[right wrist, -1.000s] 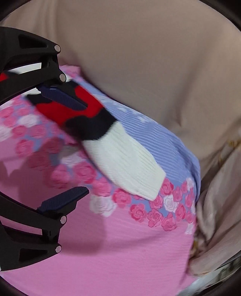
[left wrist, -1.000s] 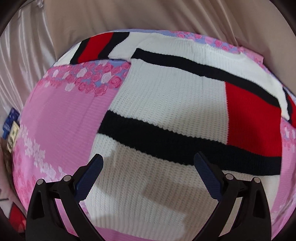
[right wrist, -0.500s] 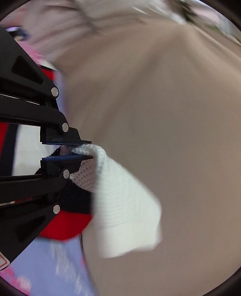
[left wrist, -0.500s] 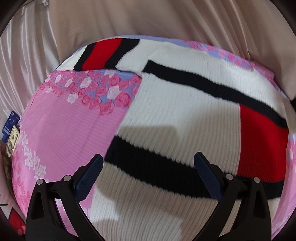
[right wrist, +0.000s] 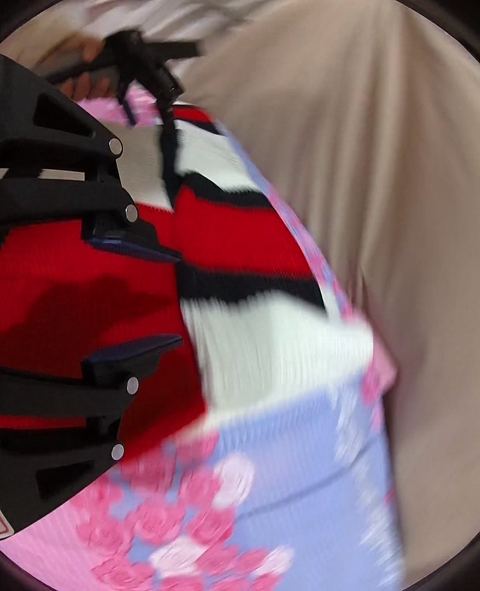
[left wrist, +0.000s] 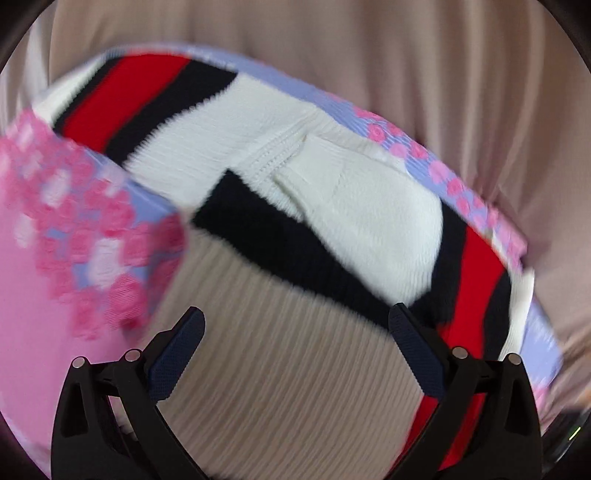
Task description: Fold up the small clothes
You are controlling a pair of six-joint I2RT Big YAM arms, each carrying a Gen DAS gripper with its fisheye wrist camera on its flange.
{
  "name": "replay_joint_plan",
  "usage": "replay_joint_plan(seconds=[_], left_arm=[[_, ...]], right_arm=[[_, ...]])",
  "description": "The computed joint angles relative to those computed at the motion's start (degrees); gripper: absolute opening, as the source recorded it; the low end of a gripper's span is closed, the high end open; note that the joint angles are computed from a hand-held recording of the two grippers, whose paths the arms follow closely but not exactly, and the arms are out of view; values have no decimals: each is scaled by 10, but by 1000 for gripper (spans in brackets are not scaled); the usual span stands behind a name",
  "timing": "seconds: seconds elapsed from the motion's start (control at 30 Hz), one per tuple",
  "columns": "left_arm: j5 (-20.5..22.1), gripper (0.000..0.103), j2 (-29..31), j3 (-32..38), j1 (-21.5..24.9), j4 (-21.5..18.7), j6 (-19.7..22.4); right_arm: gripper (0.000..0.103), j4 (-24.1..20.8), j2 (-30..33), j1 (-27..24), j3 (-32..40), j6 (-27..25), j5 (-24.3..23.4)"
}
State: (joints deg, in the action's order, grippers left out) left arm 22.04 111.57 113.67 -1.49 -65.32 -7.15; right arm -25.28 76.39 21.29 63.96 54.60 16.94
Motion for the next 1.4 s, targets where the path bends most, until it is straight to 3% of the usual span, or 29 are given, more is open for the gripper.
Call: replay_joint_plan(seconds=[0.1,0.17,0.2,0.23,0.27,0.3,0.37,0.4,0.47,0.5,0.53,0.57,0.6,0.67,0.77,0.87,0.9,0.97,1.07,1.1,1.17,1.2,1.23,1.3,1.37,1.4], left_arm=[[15,93,40,51,-7,-5,-57],[-1,73,61,84,-16,-21,-70],[-17,46,67,96,-24,-22,-64],[-15,20,70,105,-28,-21,-49],[-3,9,72,111,-29,-20,-37],[9,6,66,108,-29,-10,-33],[-15,6,50,92,-30,16,-30],[-40,6,47,83,-33,21,-21],[-60,6,63,89,-35,-9,-10],[-58,6,60,76,-35,-3,-11],[-61,7,49,57,-36,21,-7],[-73,7,41,45,-40,34,6],[-81,7,36,37,-42,41,12],[-96,7,30,26,-49,51,16],[-121,7,34,28,-56,56,26],[-138,8,41,41,-63,43,37],[-141,8,42,42,-64,42,44],[-141,9,36,32,-58,47,63],[-150,9,36,29,-62,54,66],[-151,9,34,27,-61,52,68],[-125,9,26,26,-50,42,55],[-102,14,16,17,-34,41,53],[-68,31,13,16,-19,43,34],[-38,55,14,25,15,48,-9],[-30,55,35,61,48,46,-38],[-39,59,65,110,69,28,-54]], right_arm=[[55,50,-4,-41,-21,44,-44],[55,67,11,-56,-17,69,-66],[45,70,19,-61,-10,73,-68],[11,73,22,-61,-4,77,-56],[4,72,21,-62,4,66,-52],[1,90,6,-58,-4,57,-22],[1,87,-18,-51,-7,39,36],[1,47,-20,-50,-4,30,77],[1,-72,9,-71,30,41,50],[1,-100,19,-77,30,61,38],[1,-99,3,-72,25,76,38],[1,-69,-10,-64,13,69,50],[1,-52,-17,-48,20,38,79],[1,-41,1,-36,43,-15,76],[1,-156,89,-38,135,-103,69],[0,-154,77,-45,103,-58,69],[0,-162,61,-38,103,-34,89],[0,-160,52,-24,110,-47,116],[0,-230,95,-30,140,-72,99],[0,-221,91,-22,134,-72,115],[0,-253,78,-11,142,-61,119],[1,-250,75,9,145,-46,140],[3,-232,60,24,139,-55,148],[10,-219,43,66,132,-54,171],[11,-216,51,91,133,-51,164],[13,-213,52,110,127,-52,145]])
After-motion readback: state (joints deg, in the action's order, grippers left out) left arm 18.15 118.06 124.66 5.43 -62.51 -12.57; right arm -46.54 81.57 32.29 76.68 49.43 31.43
